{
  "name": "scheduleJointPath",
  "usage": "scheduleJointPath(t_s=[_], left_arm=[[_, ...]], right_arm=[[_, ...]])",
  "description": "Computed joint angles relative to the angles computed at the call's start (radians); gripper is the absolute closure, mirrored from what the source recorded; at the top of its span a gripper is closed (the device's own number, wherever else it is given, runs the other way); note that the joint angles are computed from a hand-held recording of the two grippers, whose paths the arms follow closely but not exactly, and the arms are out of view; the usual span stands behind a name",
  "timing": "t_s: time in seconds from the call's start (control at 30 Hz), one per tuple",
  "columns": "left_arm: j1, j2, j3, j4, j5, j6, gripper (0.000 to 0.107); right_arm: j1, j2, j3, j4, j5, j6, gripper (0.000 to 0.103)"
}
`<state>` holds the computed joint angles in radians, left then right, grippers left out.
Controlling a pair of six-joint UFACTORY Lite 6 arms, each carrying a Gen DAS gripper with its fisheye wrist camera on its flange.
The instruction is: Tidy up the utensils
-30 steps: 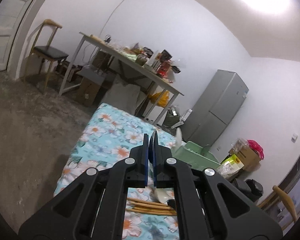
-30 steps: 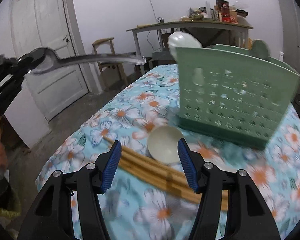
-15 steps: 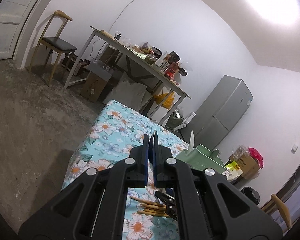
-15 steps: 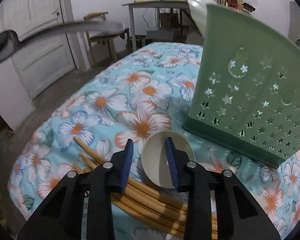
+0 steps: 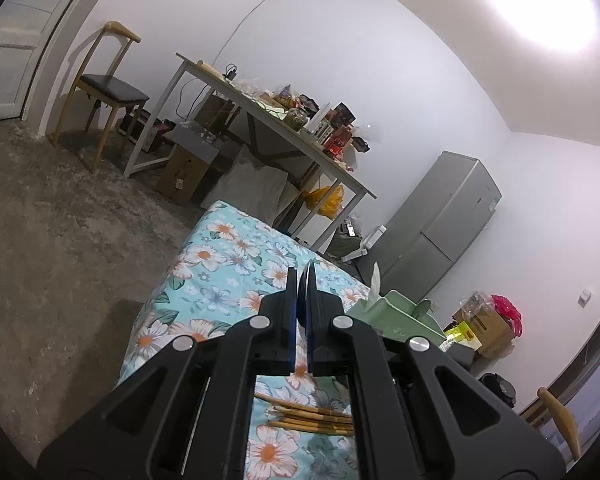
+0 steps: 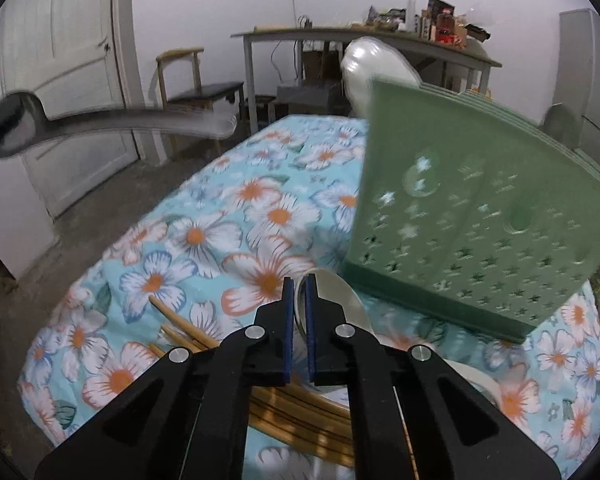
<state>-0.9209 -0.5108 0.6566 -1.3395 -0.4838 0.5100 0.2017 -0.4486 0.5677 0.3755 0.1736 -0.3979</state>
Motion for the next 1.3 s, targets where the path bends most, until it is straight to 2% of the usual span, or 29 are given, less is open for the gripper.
scheduleJointPath(t_s=[0.2, 0.3, 0.4, 0.53, 0.67, 0.87, 1.0, 1.2, 1.3], left_arm=[[-0.053, 0.014, 0.050, -0.049, -0.044, 0.067, 0.105], [-0.073, 0.034, 0.093, -0.062, -0.058, 0.097, 0.105], [-0.109, 0.065, 0.149, -0.056, -0.096, 0.130, 0.105], [-0.140, 0.121, 0.238, -0.052, -0.117, 0.182, 0.105], [-0.156, 0.197, 0.335, -0.048, -0.119, 0.225, 0.105], [-0.152, 0.355, 0.525, -0.138, -0.083, 0.376, 0.105], [-0.149, 0.440, 0.629, -0.241, -0.078, 0.507, 0.105], [-0.143, 0.485, 0.679, -0.289, -0.080, 0.547, 0.105], [-0.144, 0.507, 0.708, -0.321, -0.085, 0.586, 0.105]], right_arm=[[-0.223, -0.202, -0.008, 0.365, 0.200, -0.390, 0.098], [-0.350, -0.216, 0.032, 0.489, 0.293, -0.525, 0.098], [-0.525, -0.241, 0.054, 0.622, 0.429, -0.667, 0.098], [-0.810, -0.255, 0.105, 0.735, 0.675, -0.803, 0.098], [-1.015, -0.226, 0.167, 0.802, 0.867, -0.869, 0.098], [-1.222, -0.194, 0.212, 0.872, 1.065, -0.927, 0.098], [-1.324, -0.188, 0.227, 0.905, 1.154, -0.962, 0.098], [-1.414, -0.170, 0.212, 0.910, 1.251, -1.004, 0.098], [-1.470, -0.102, 0.242, 0.921, 1.344, -1.007, 0.098]])
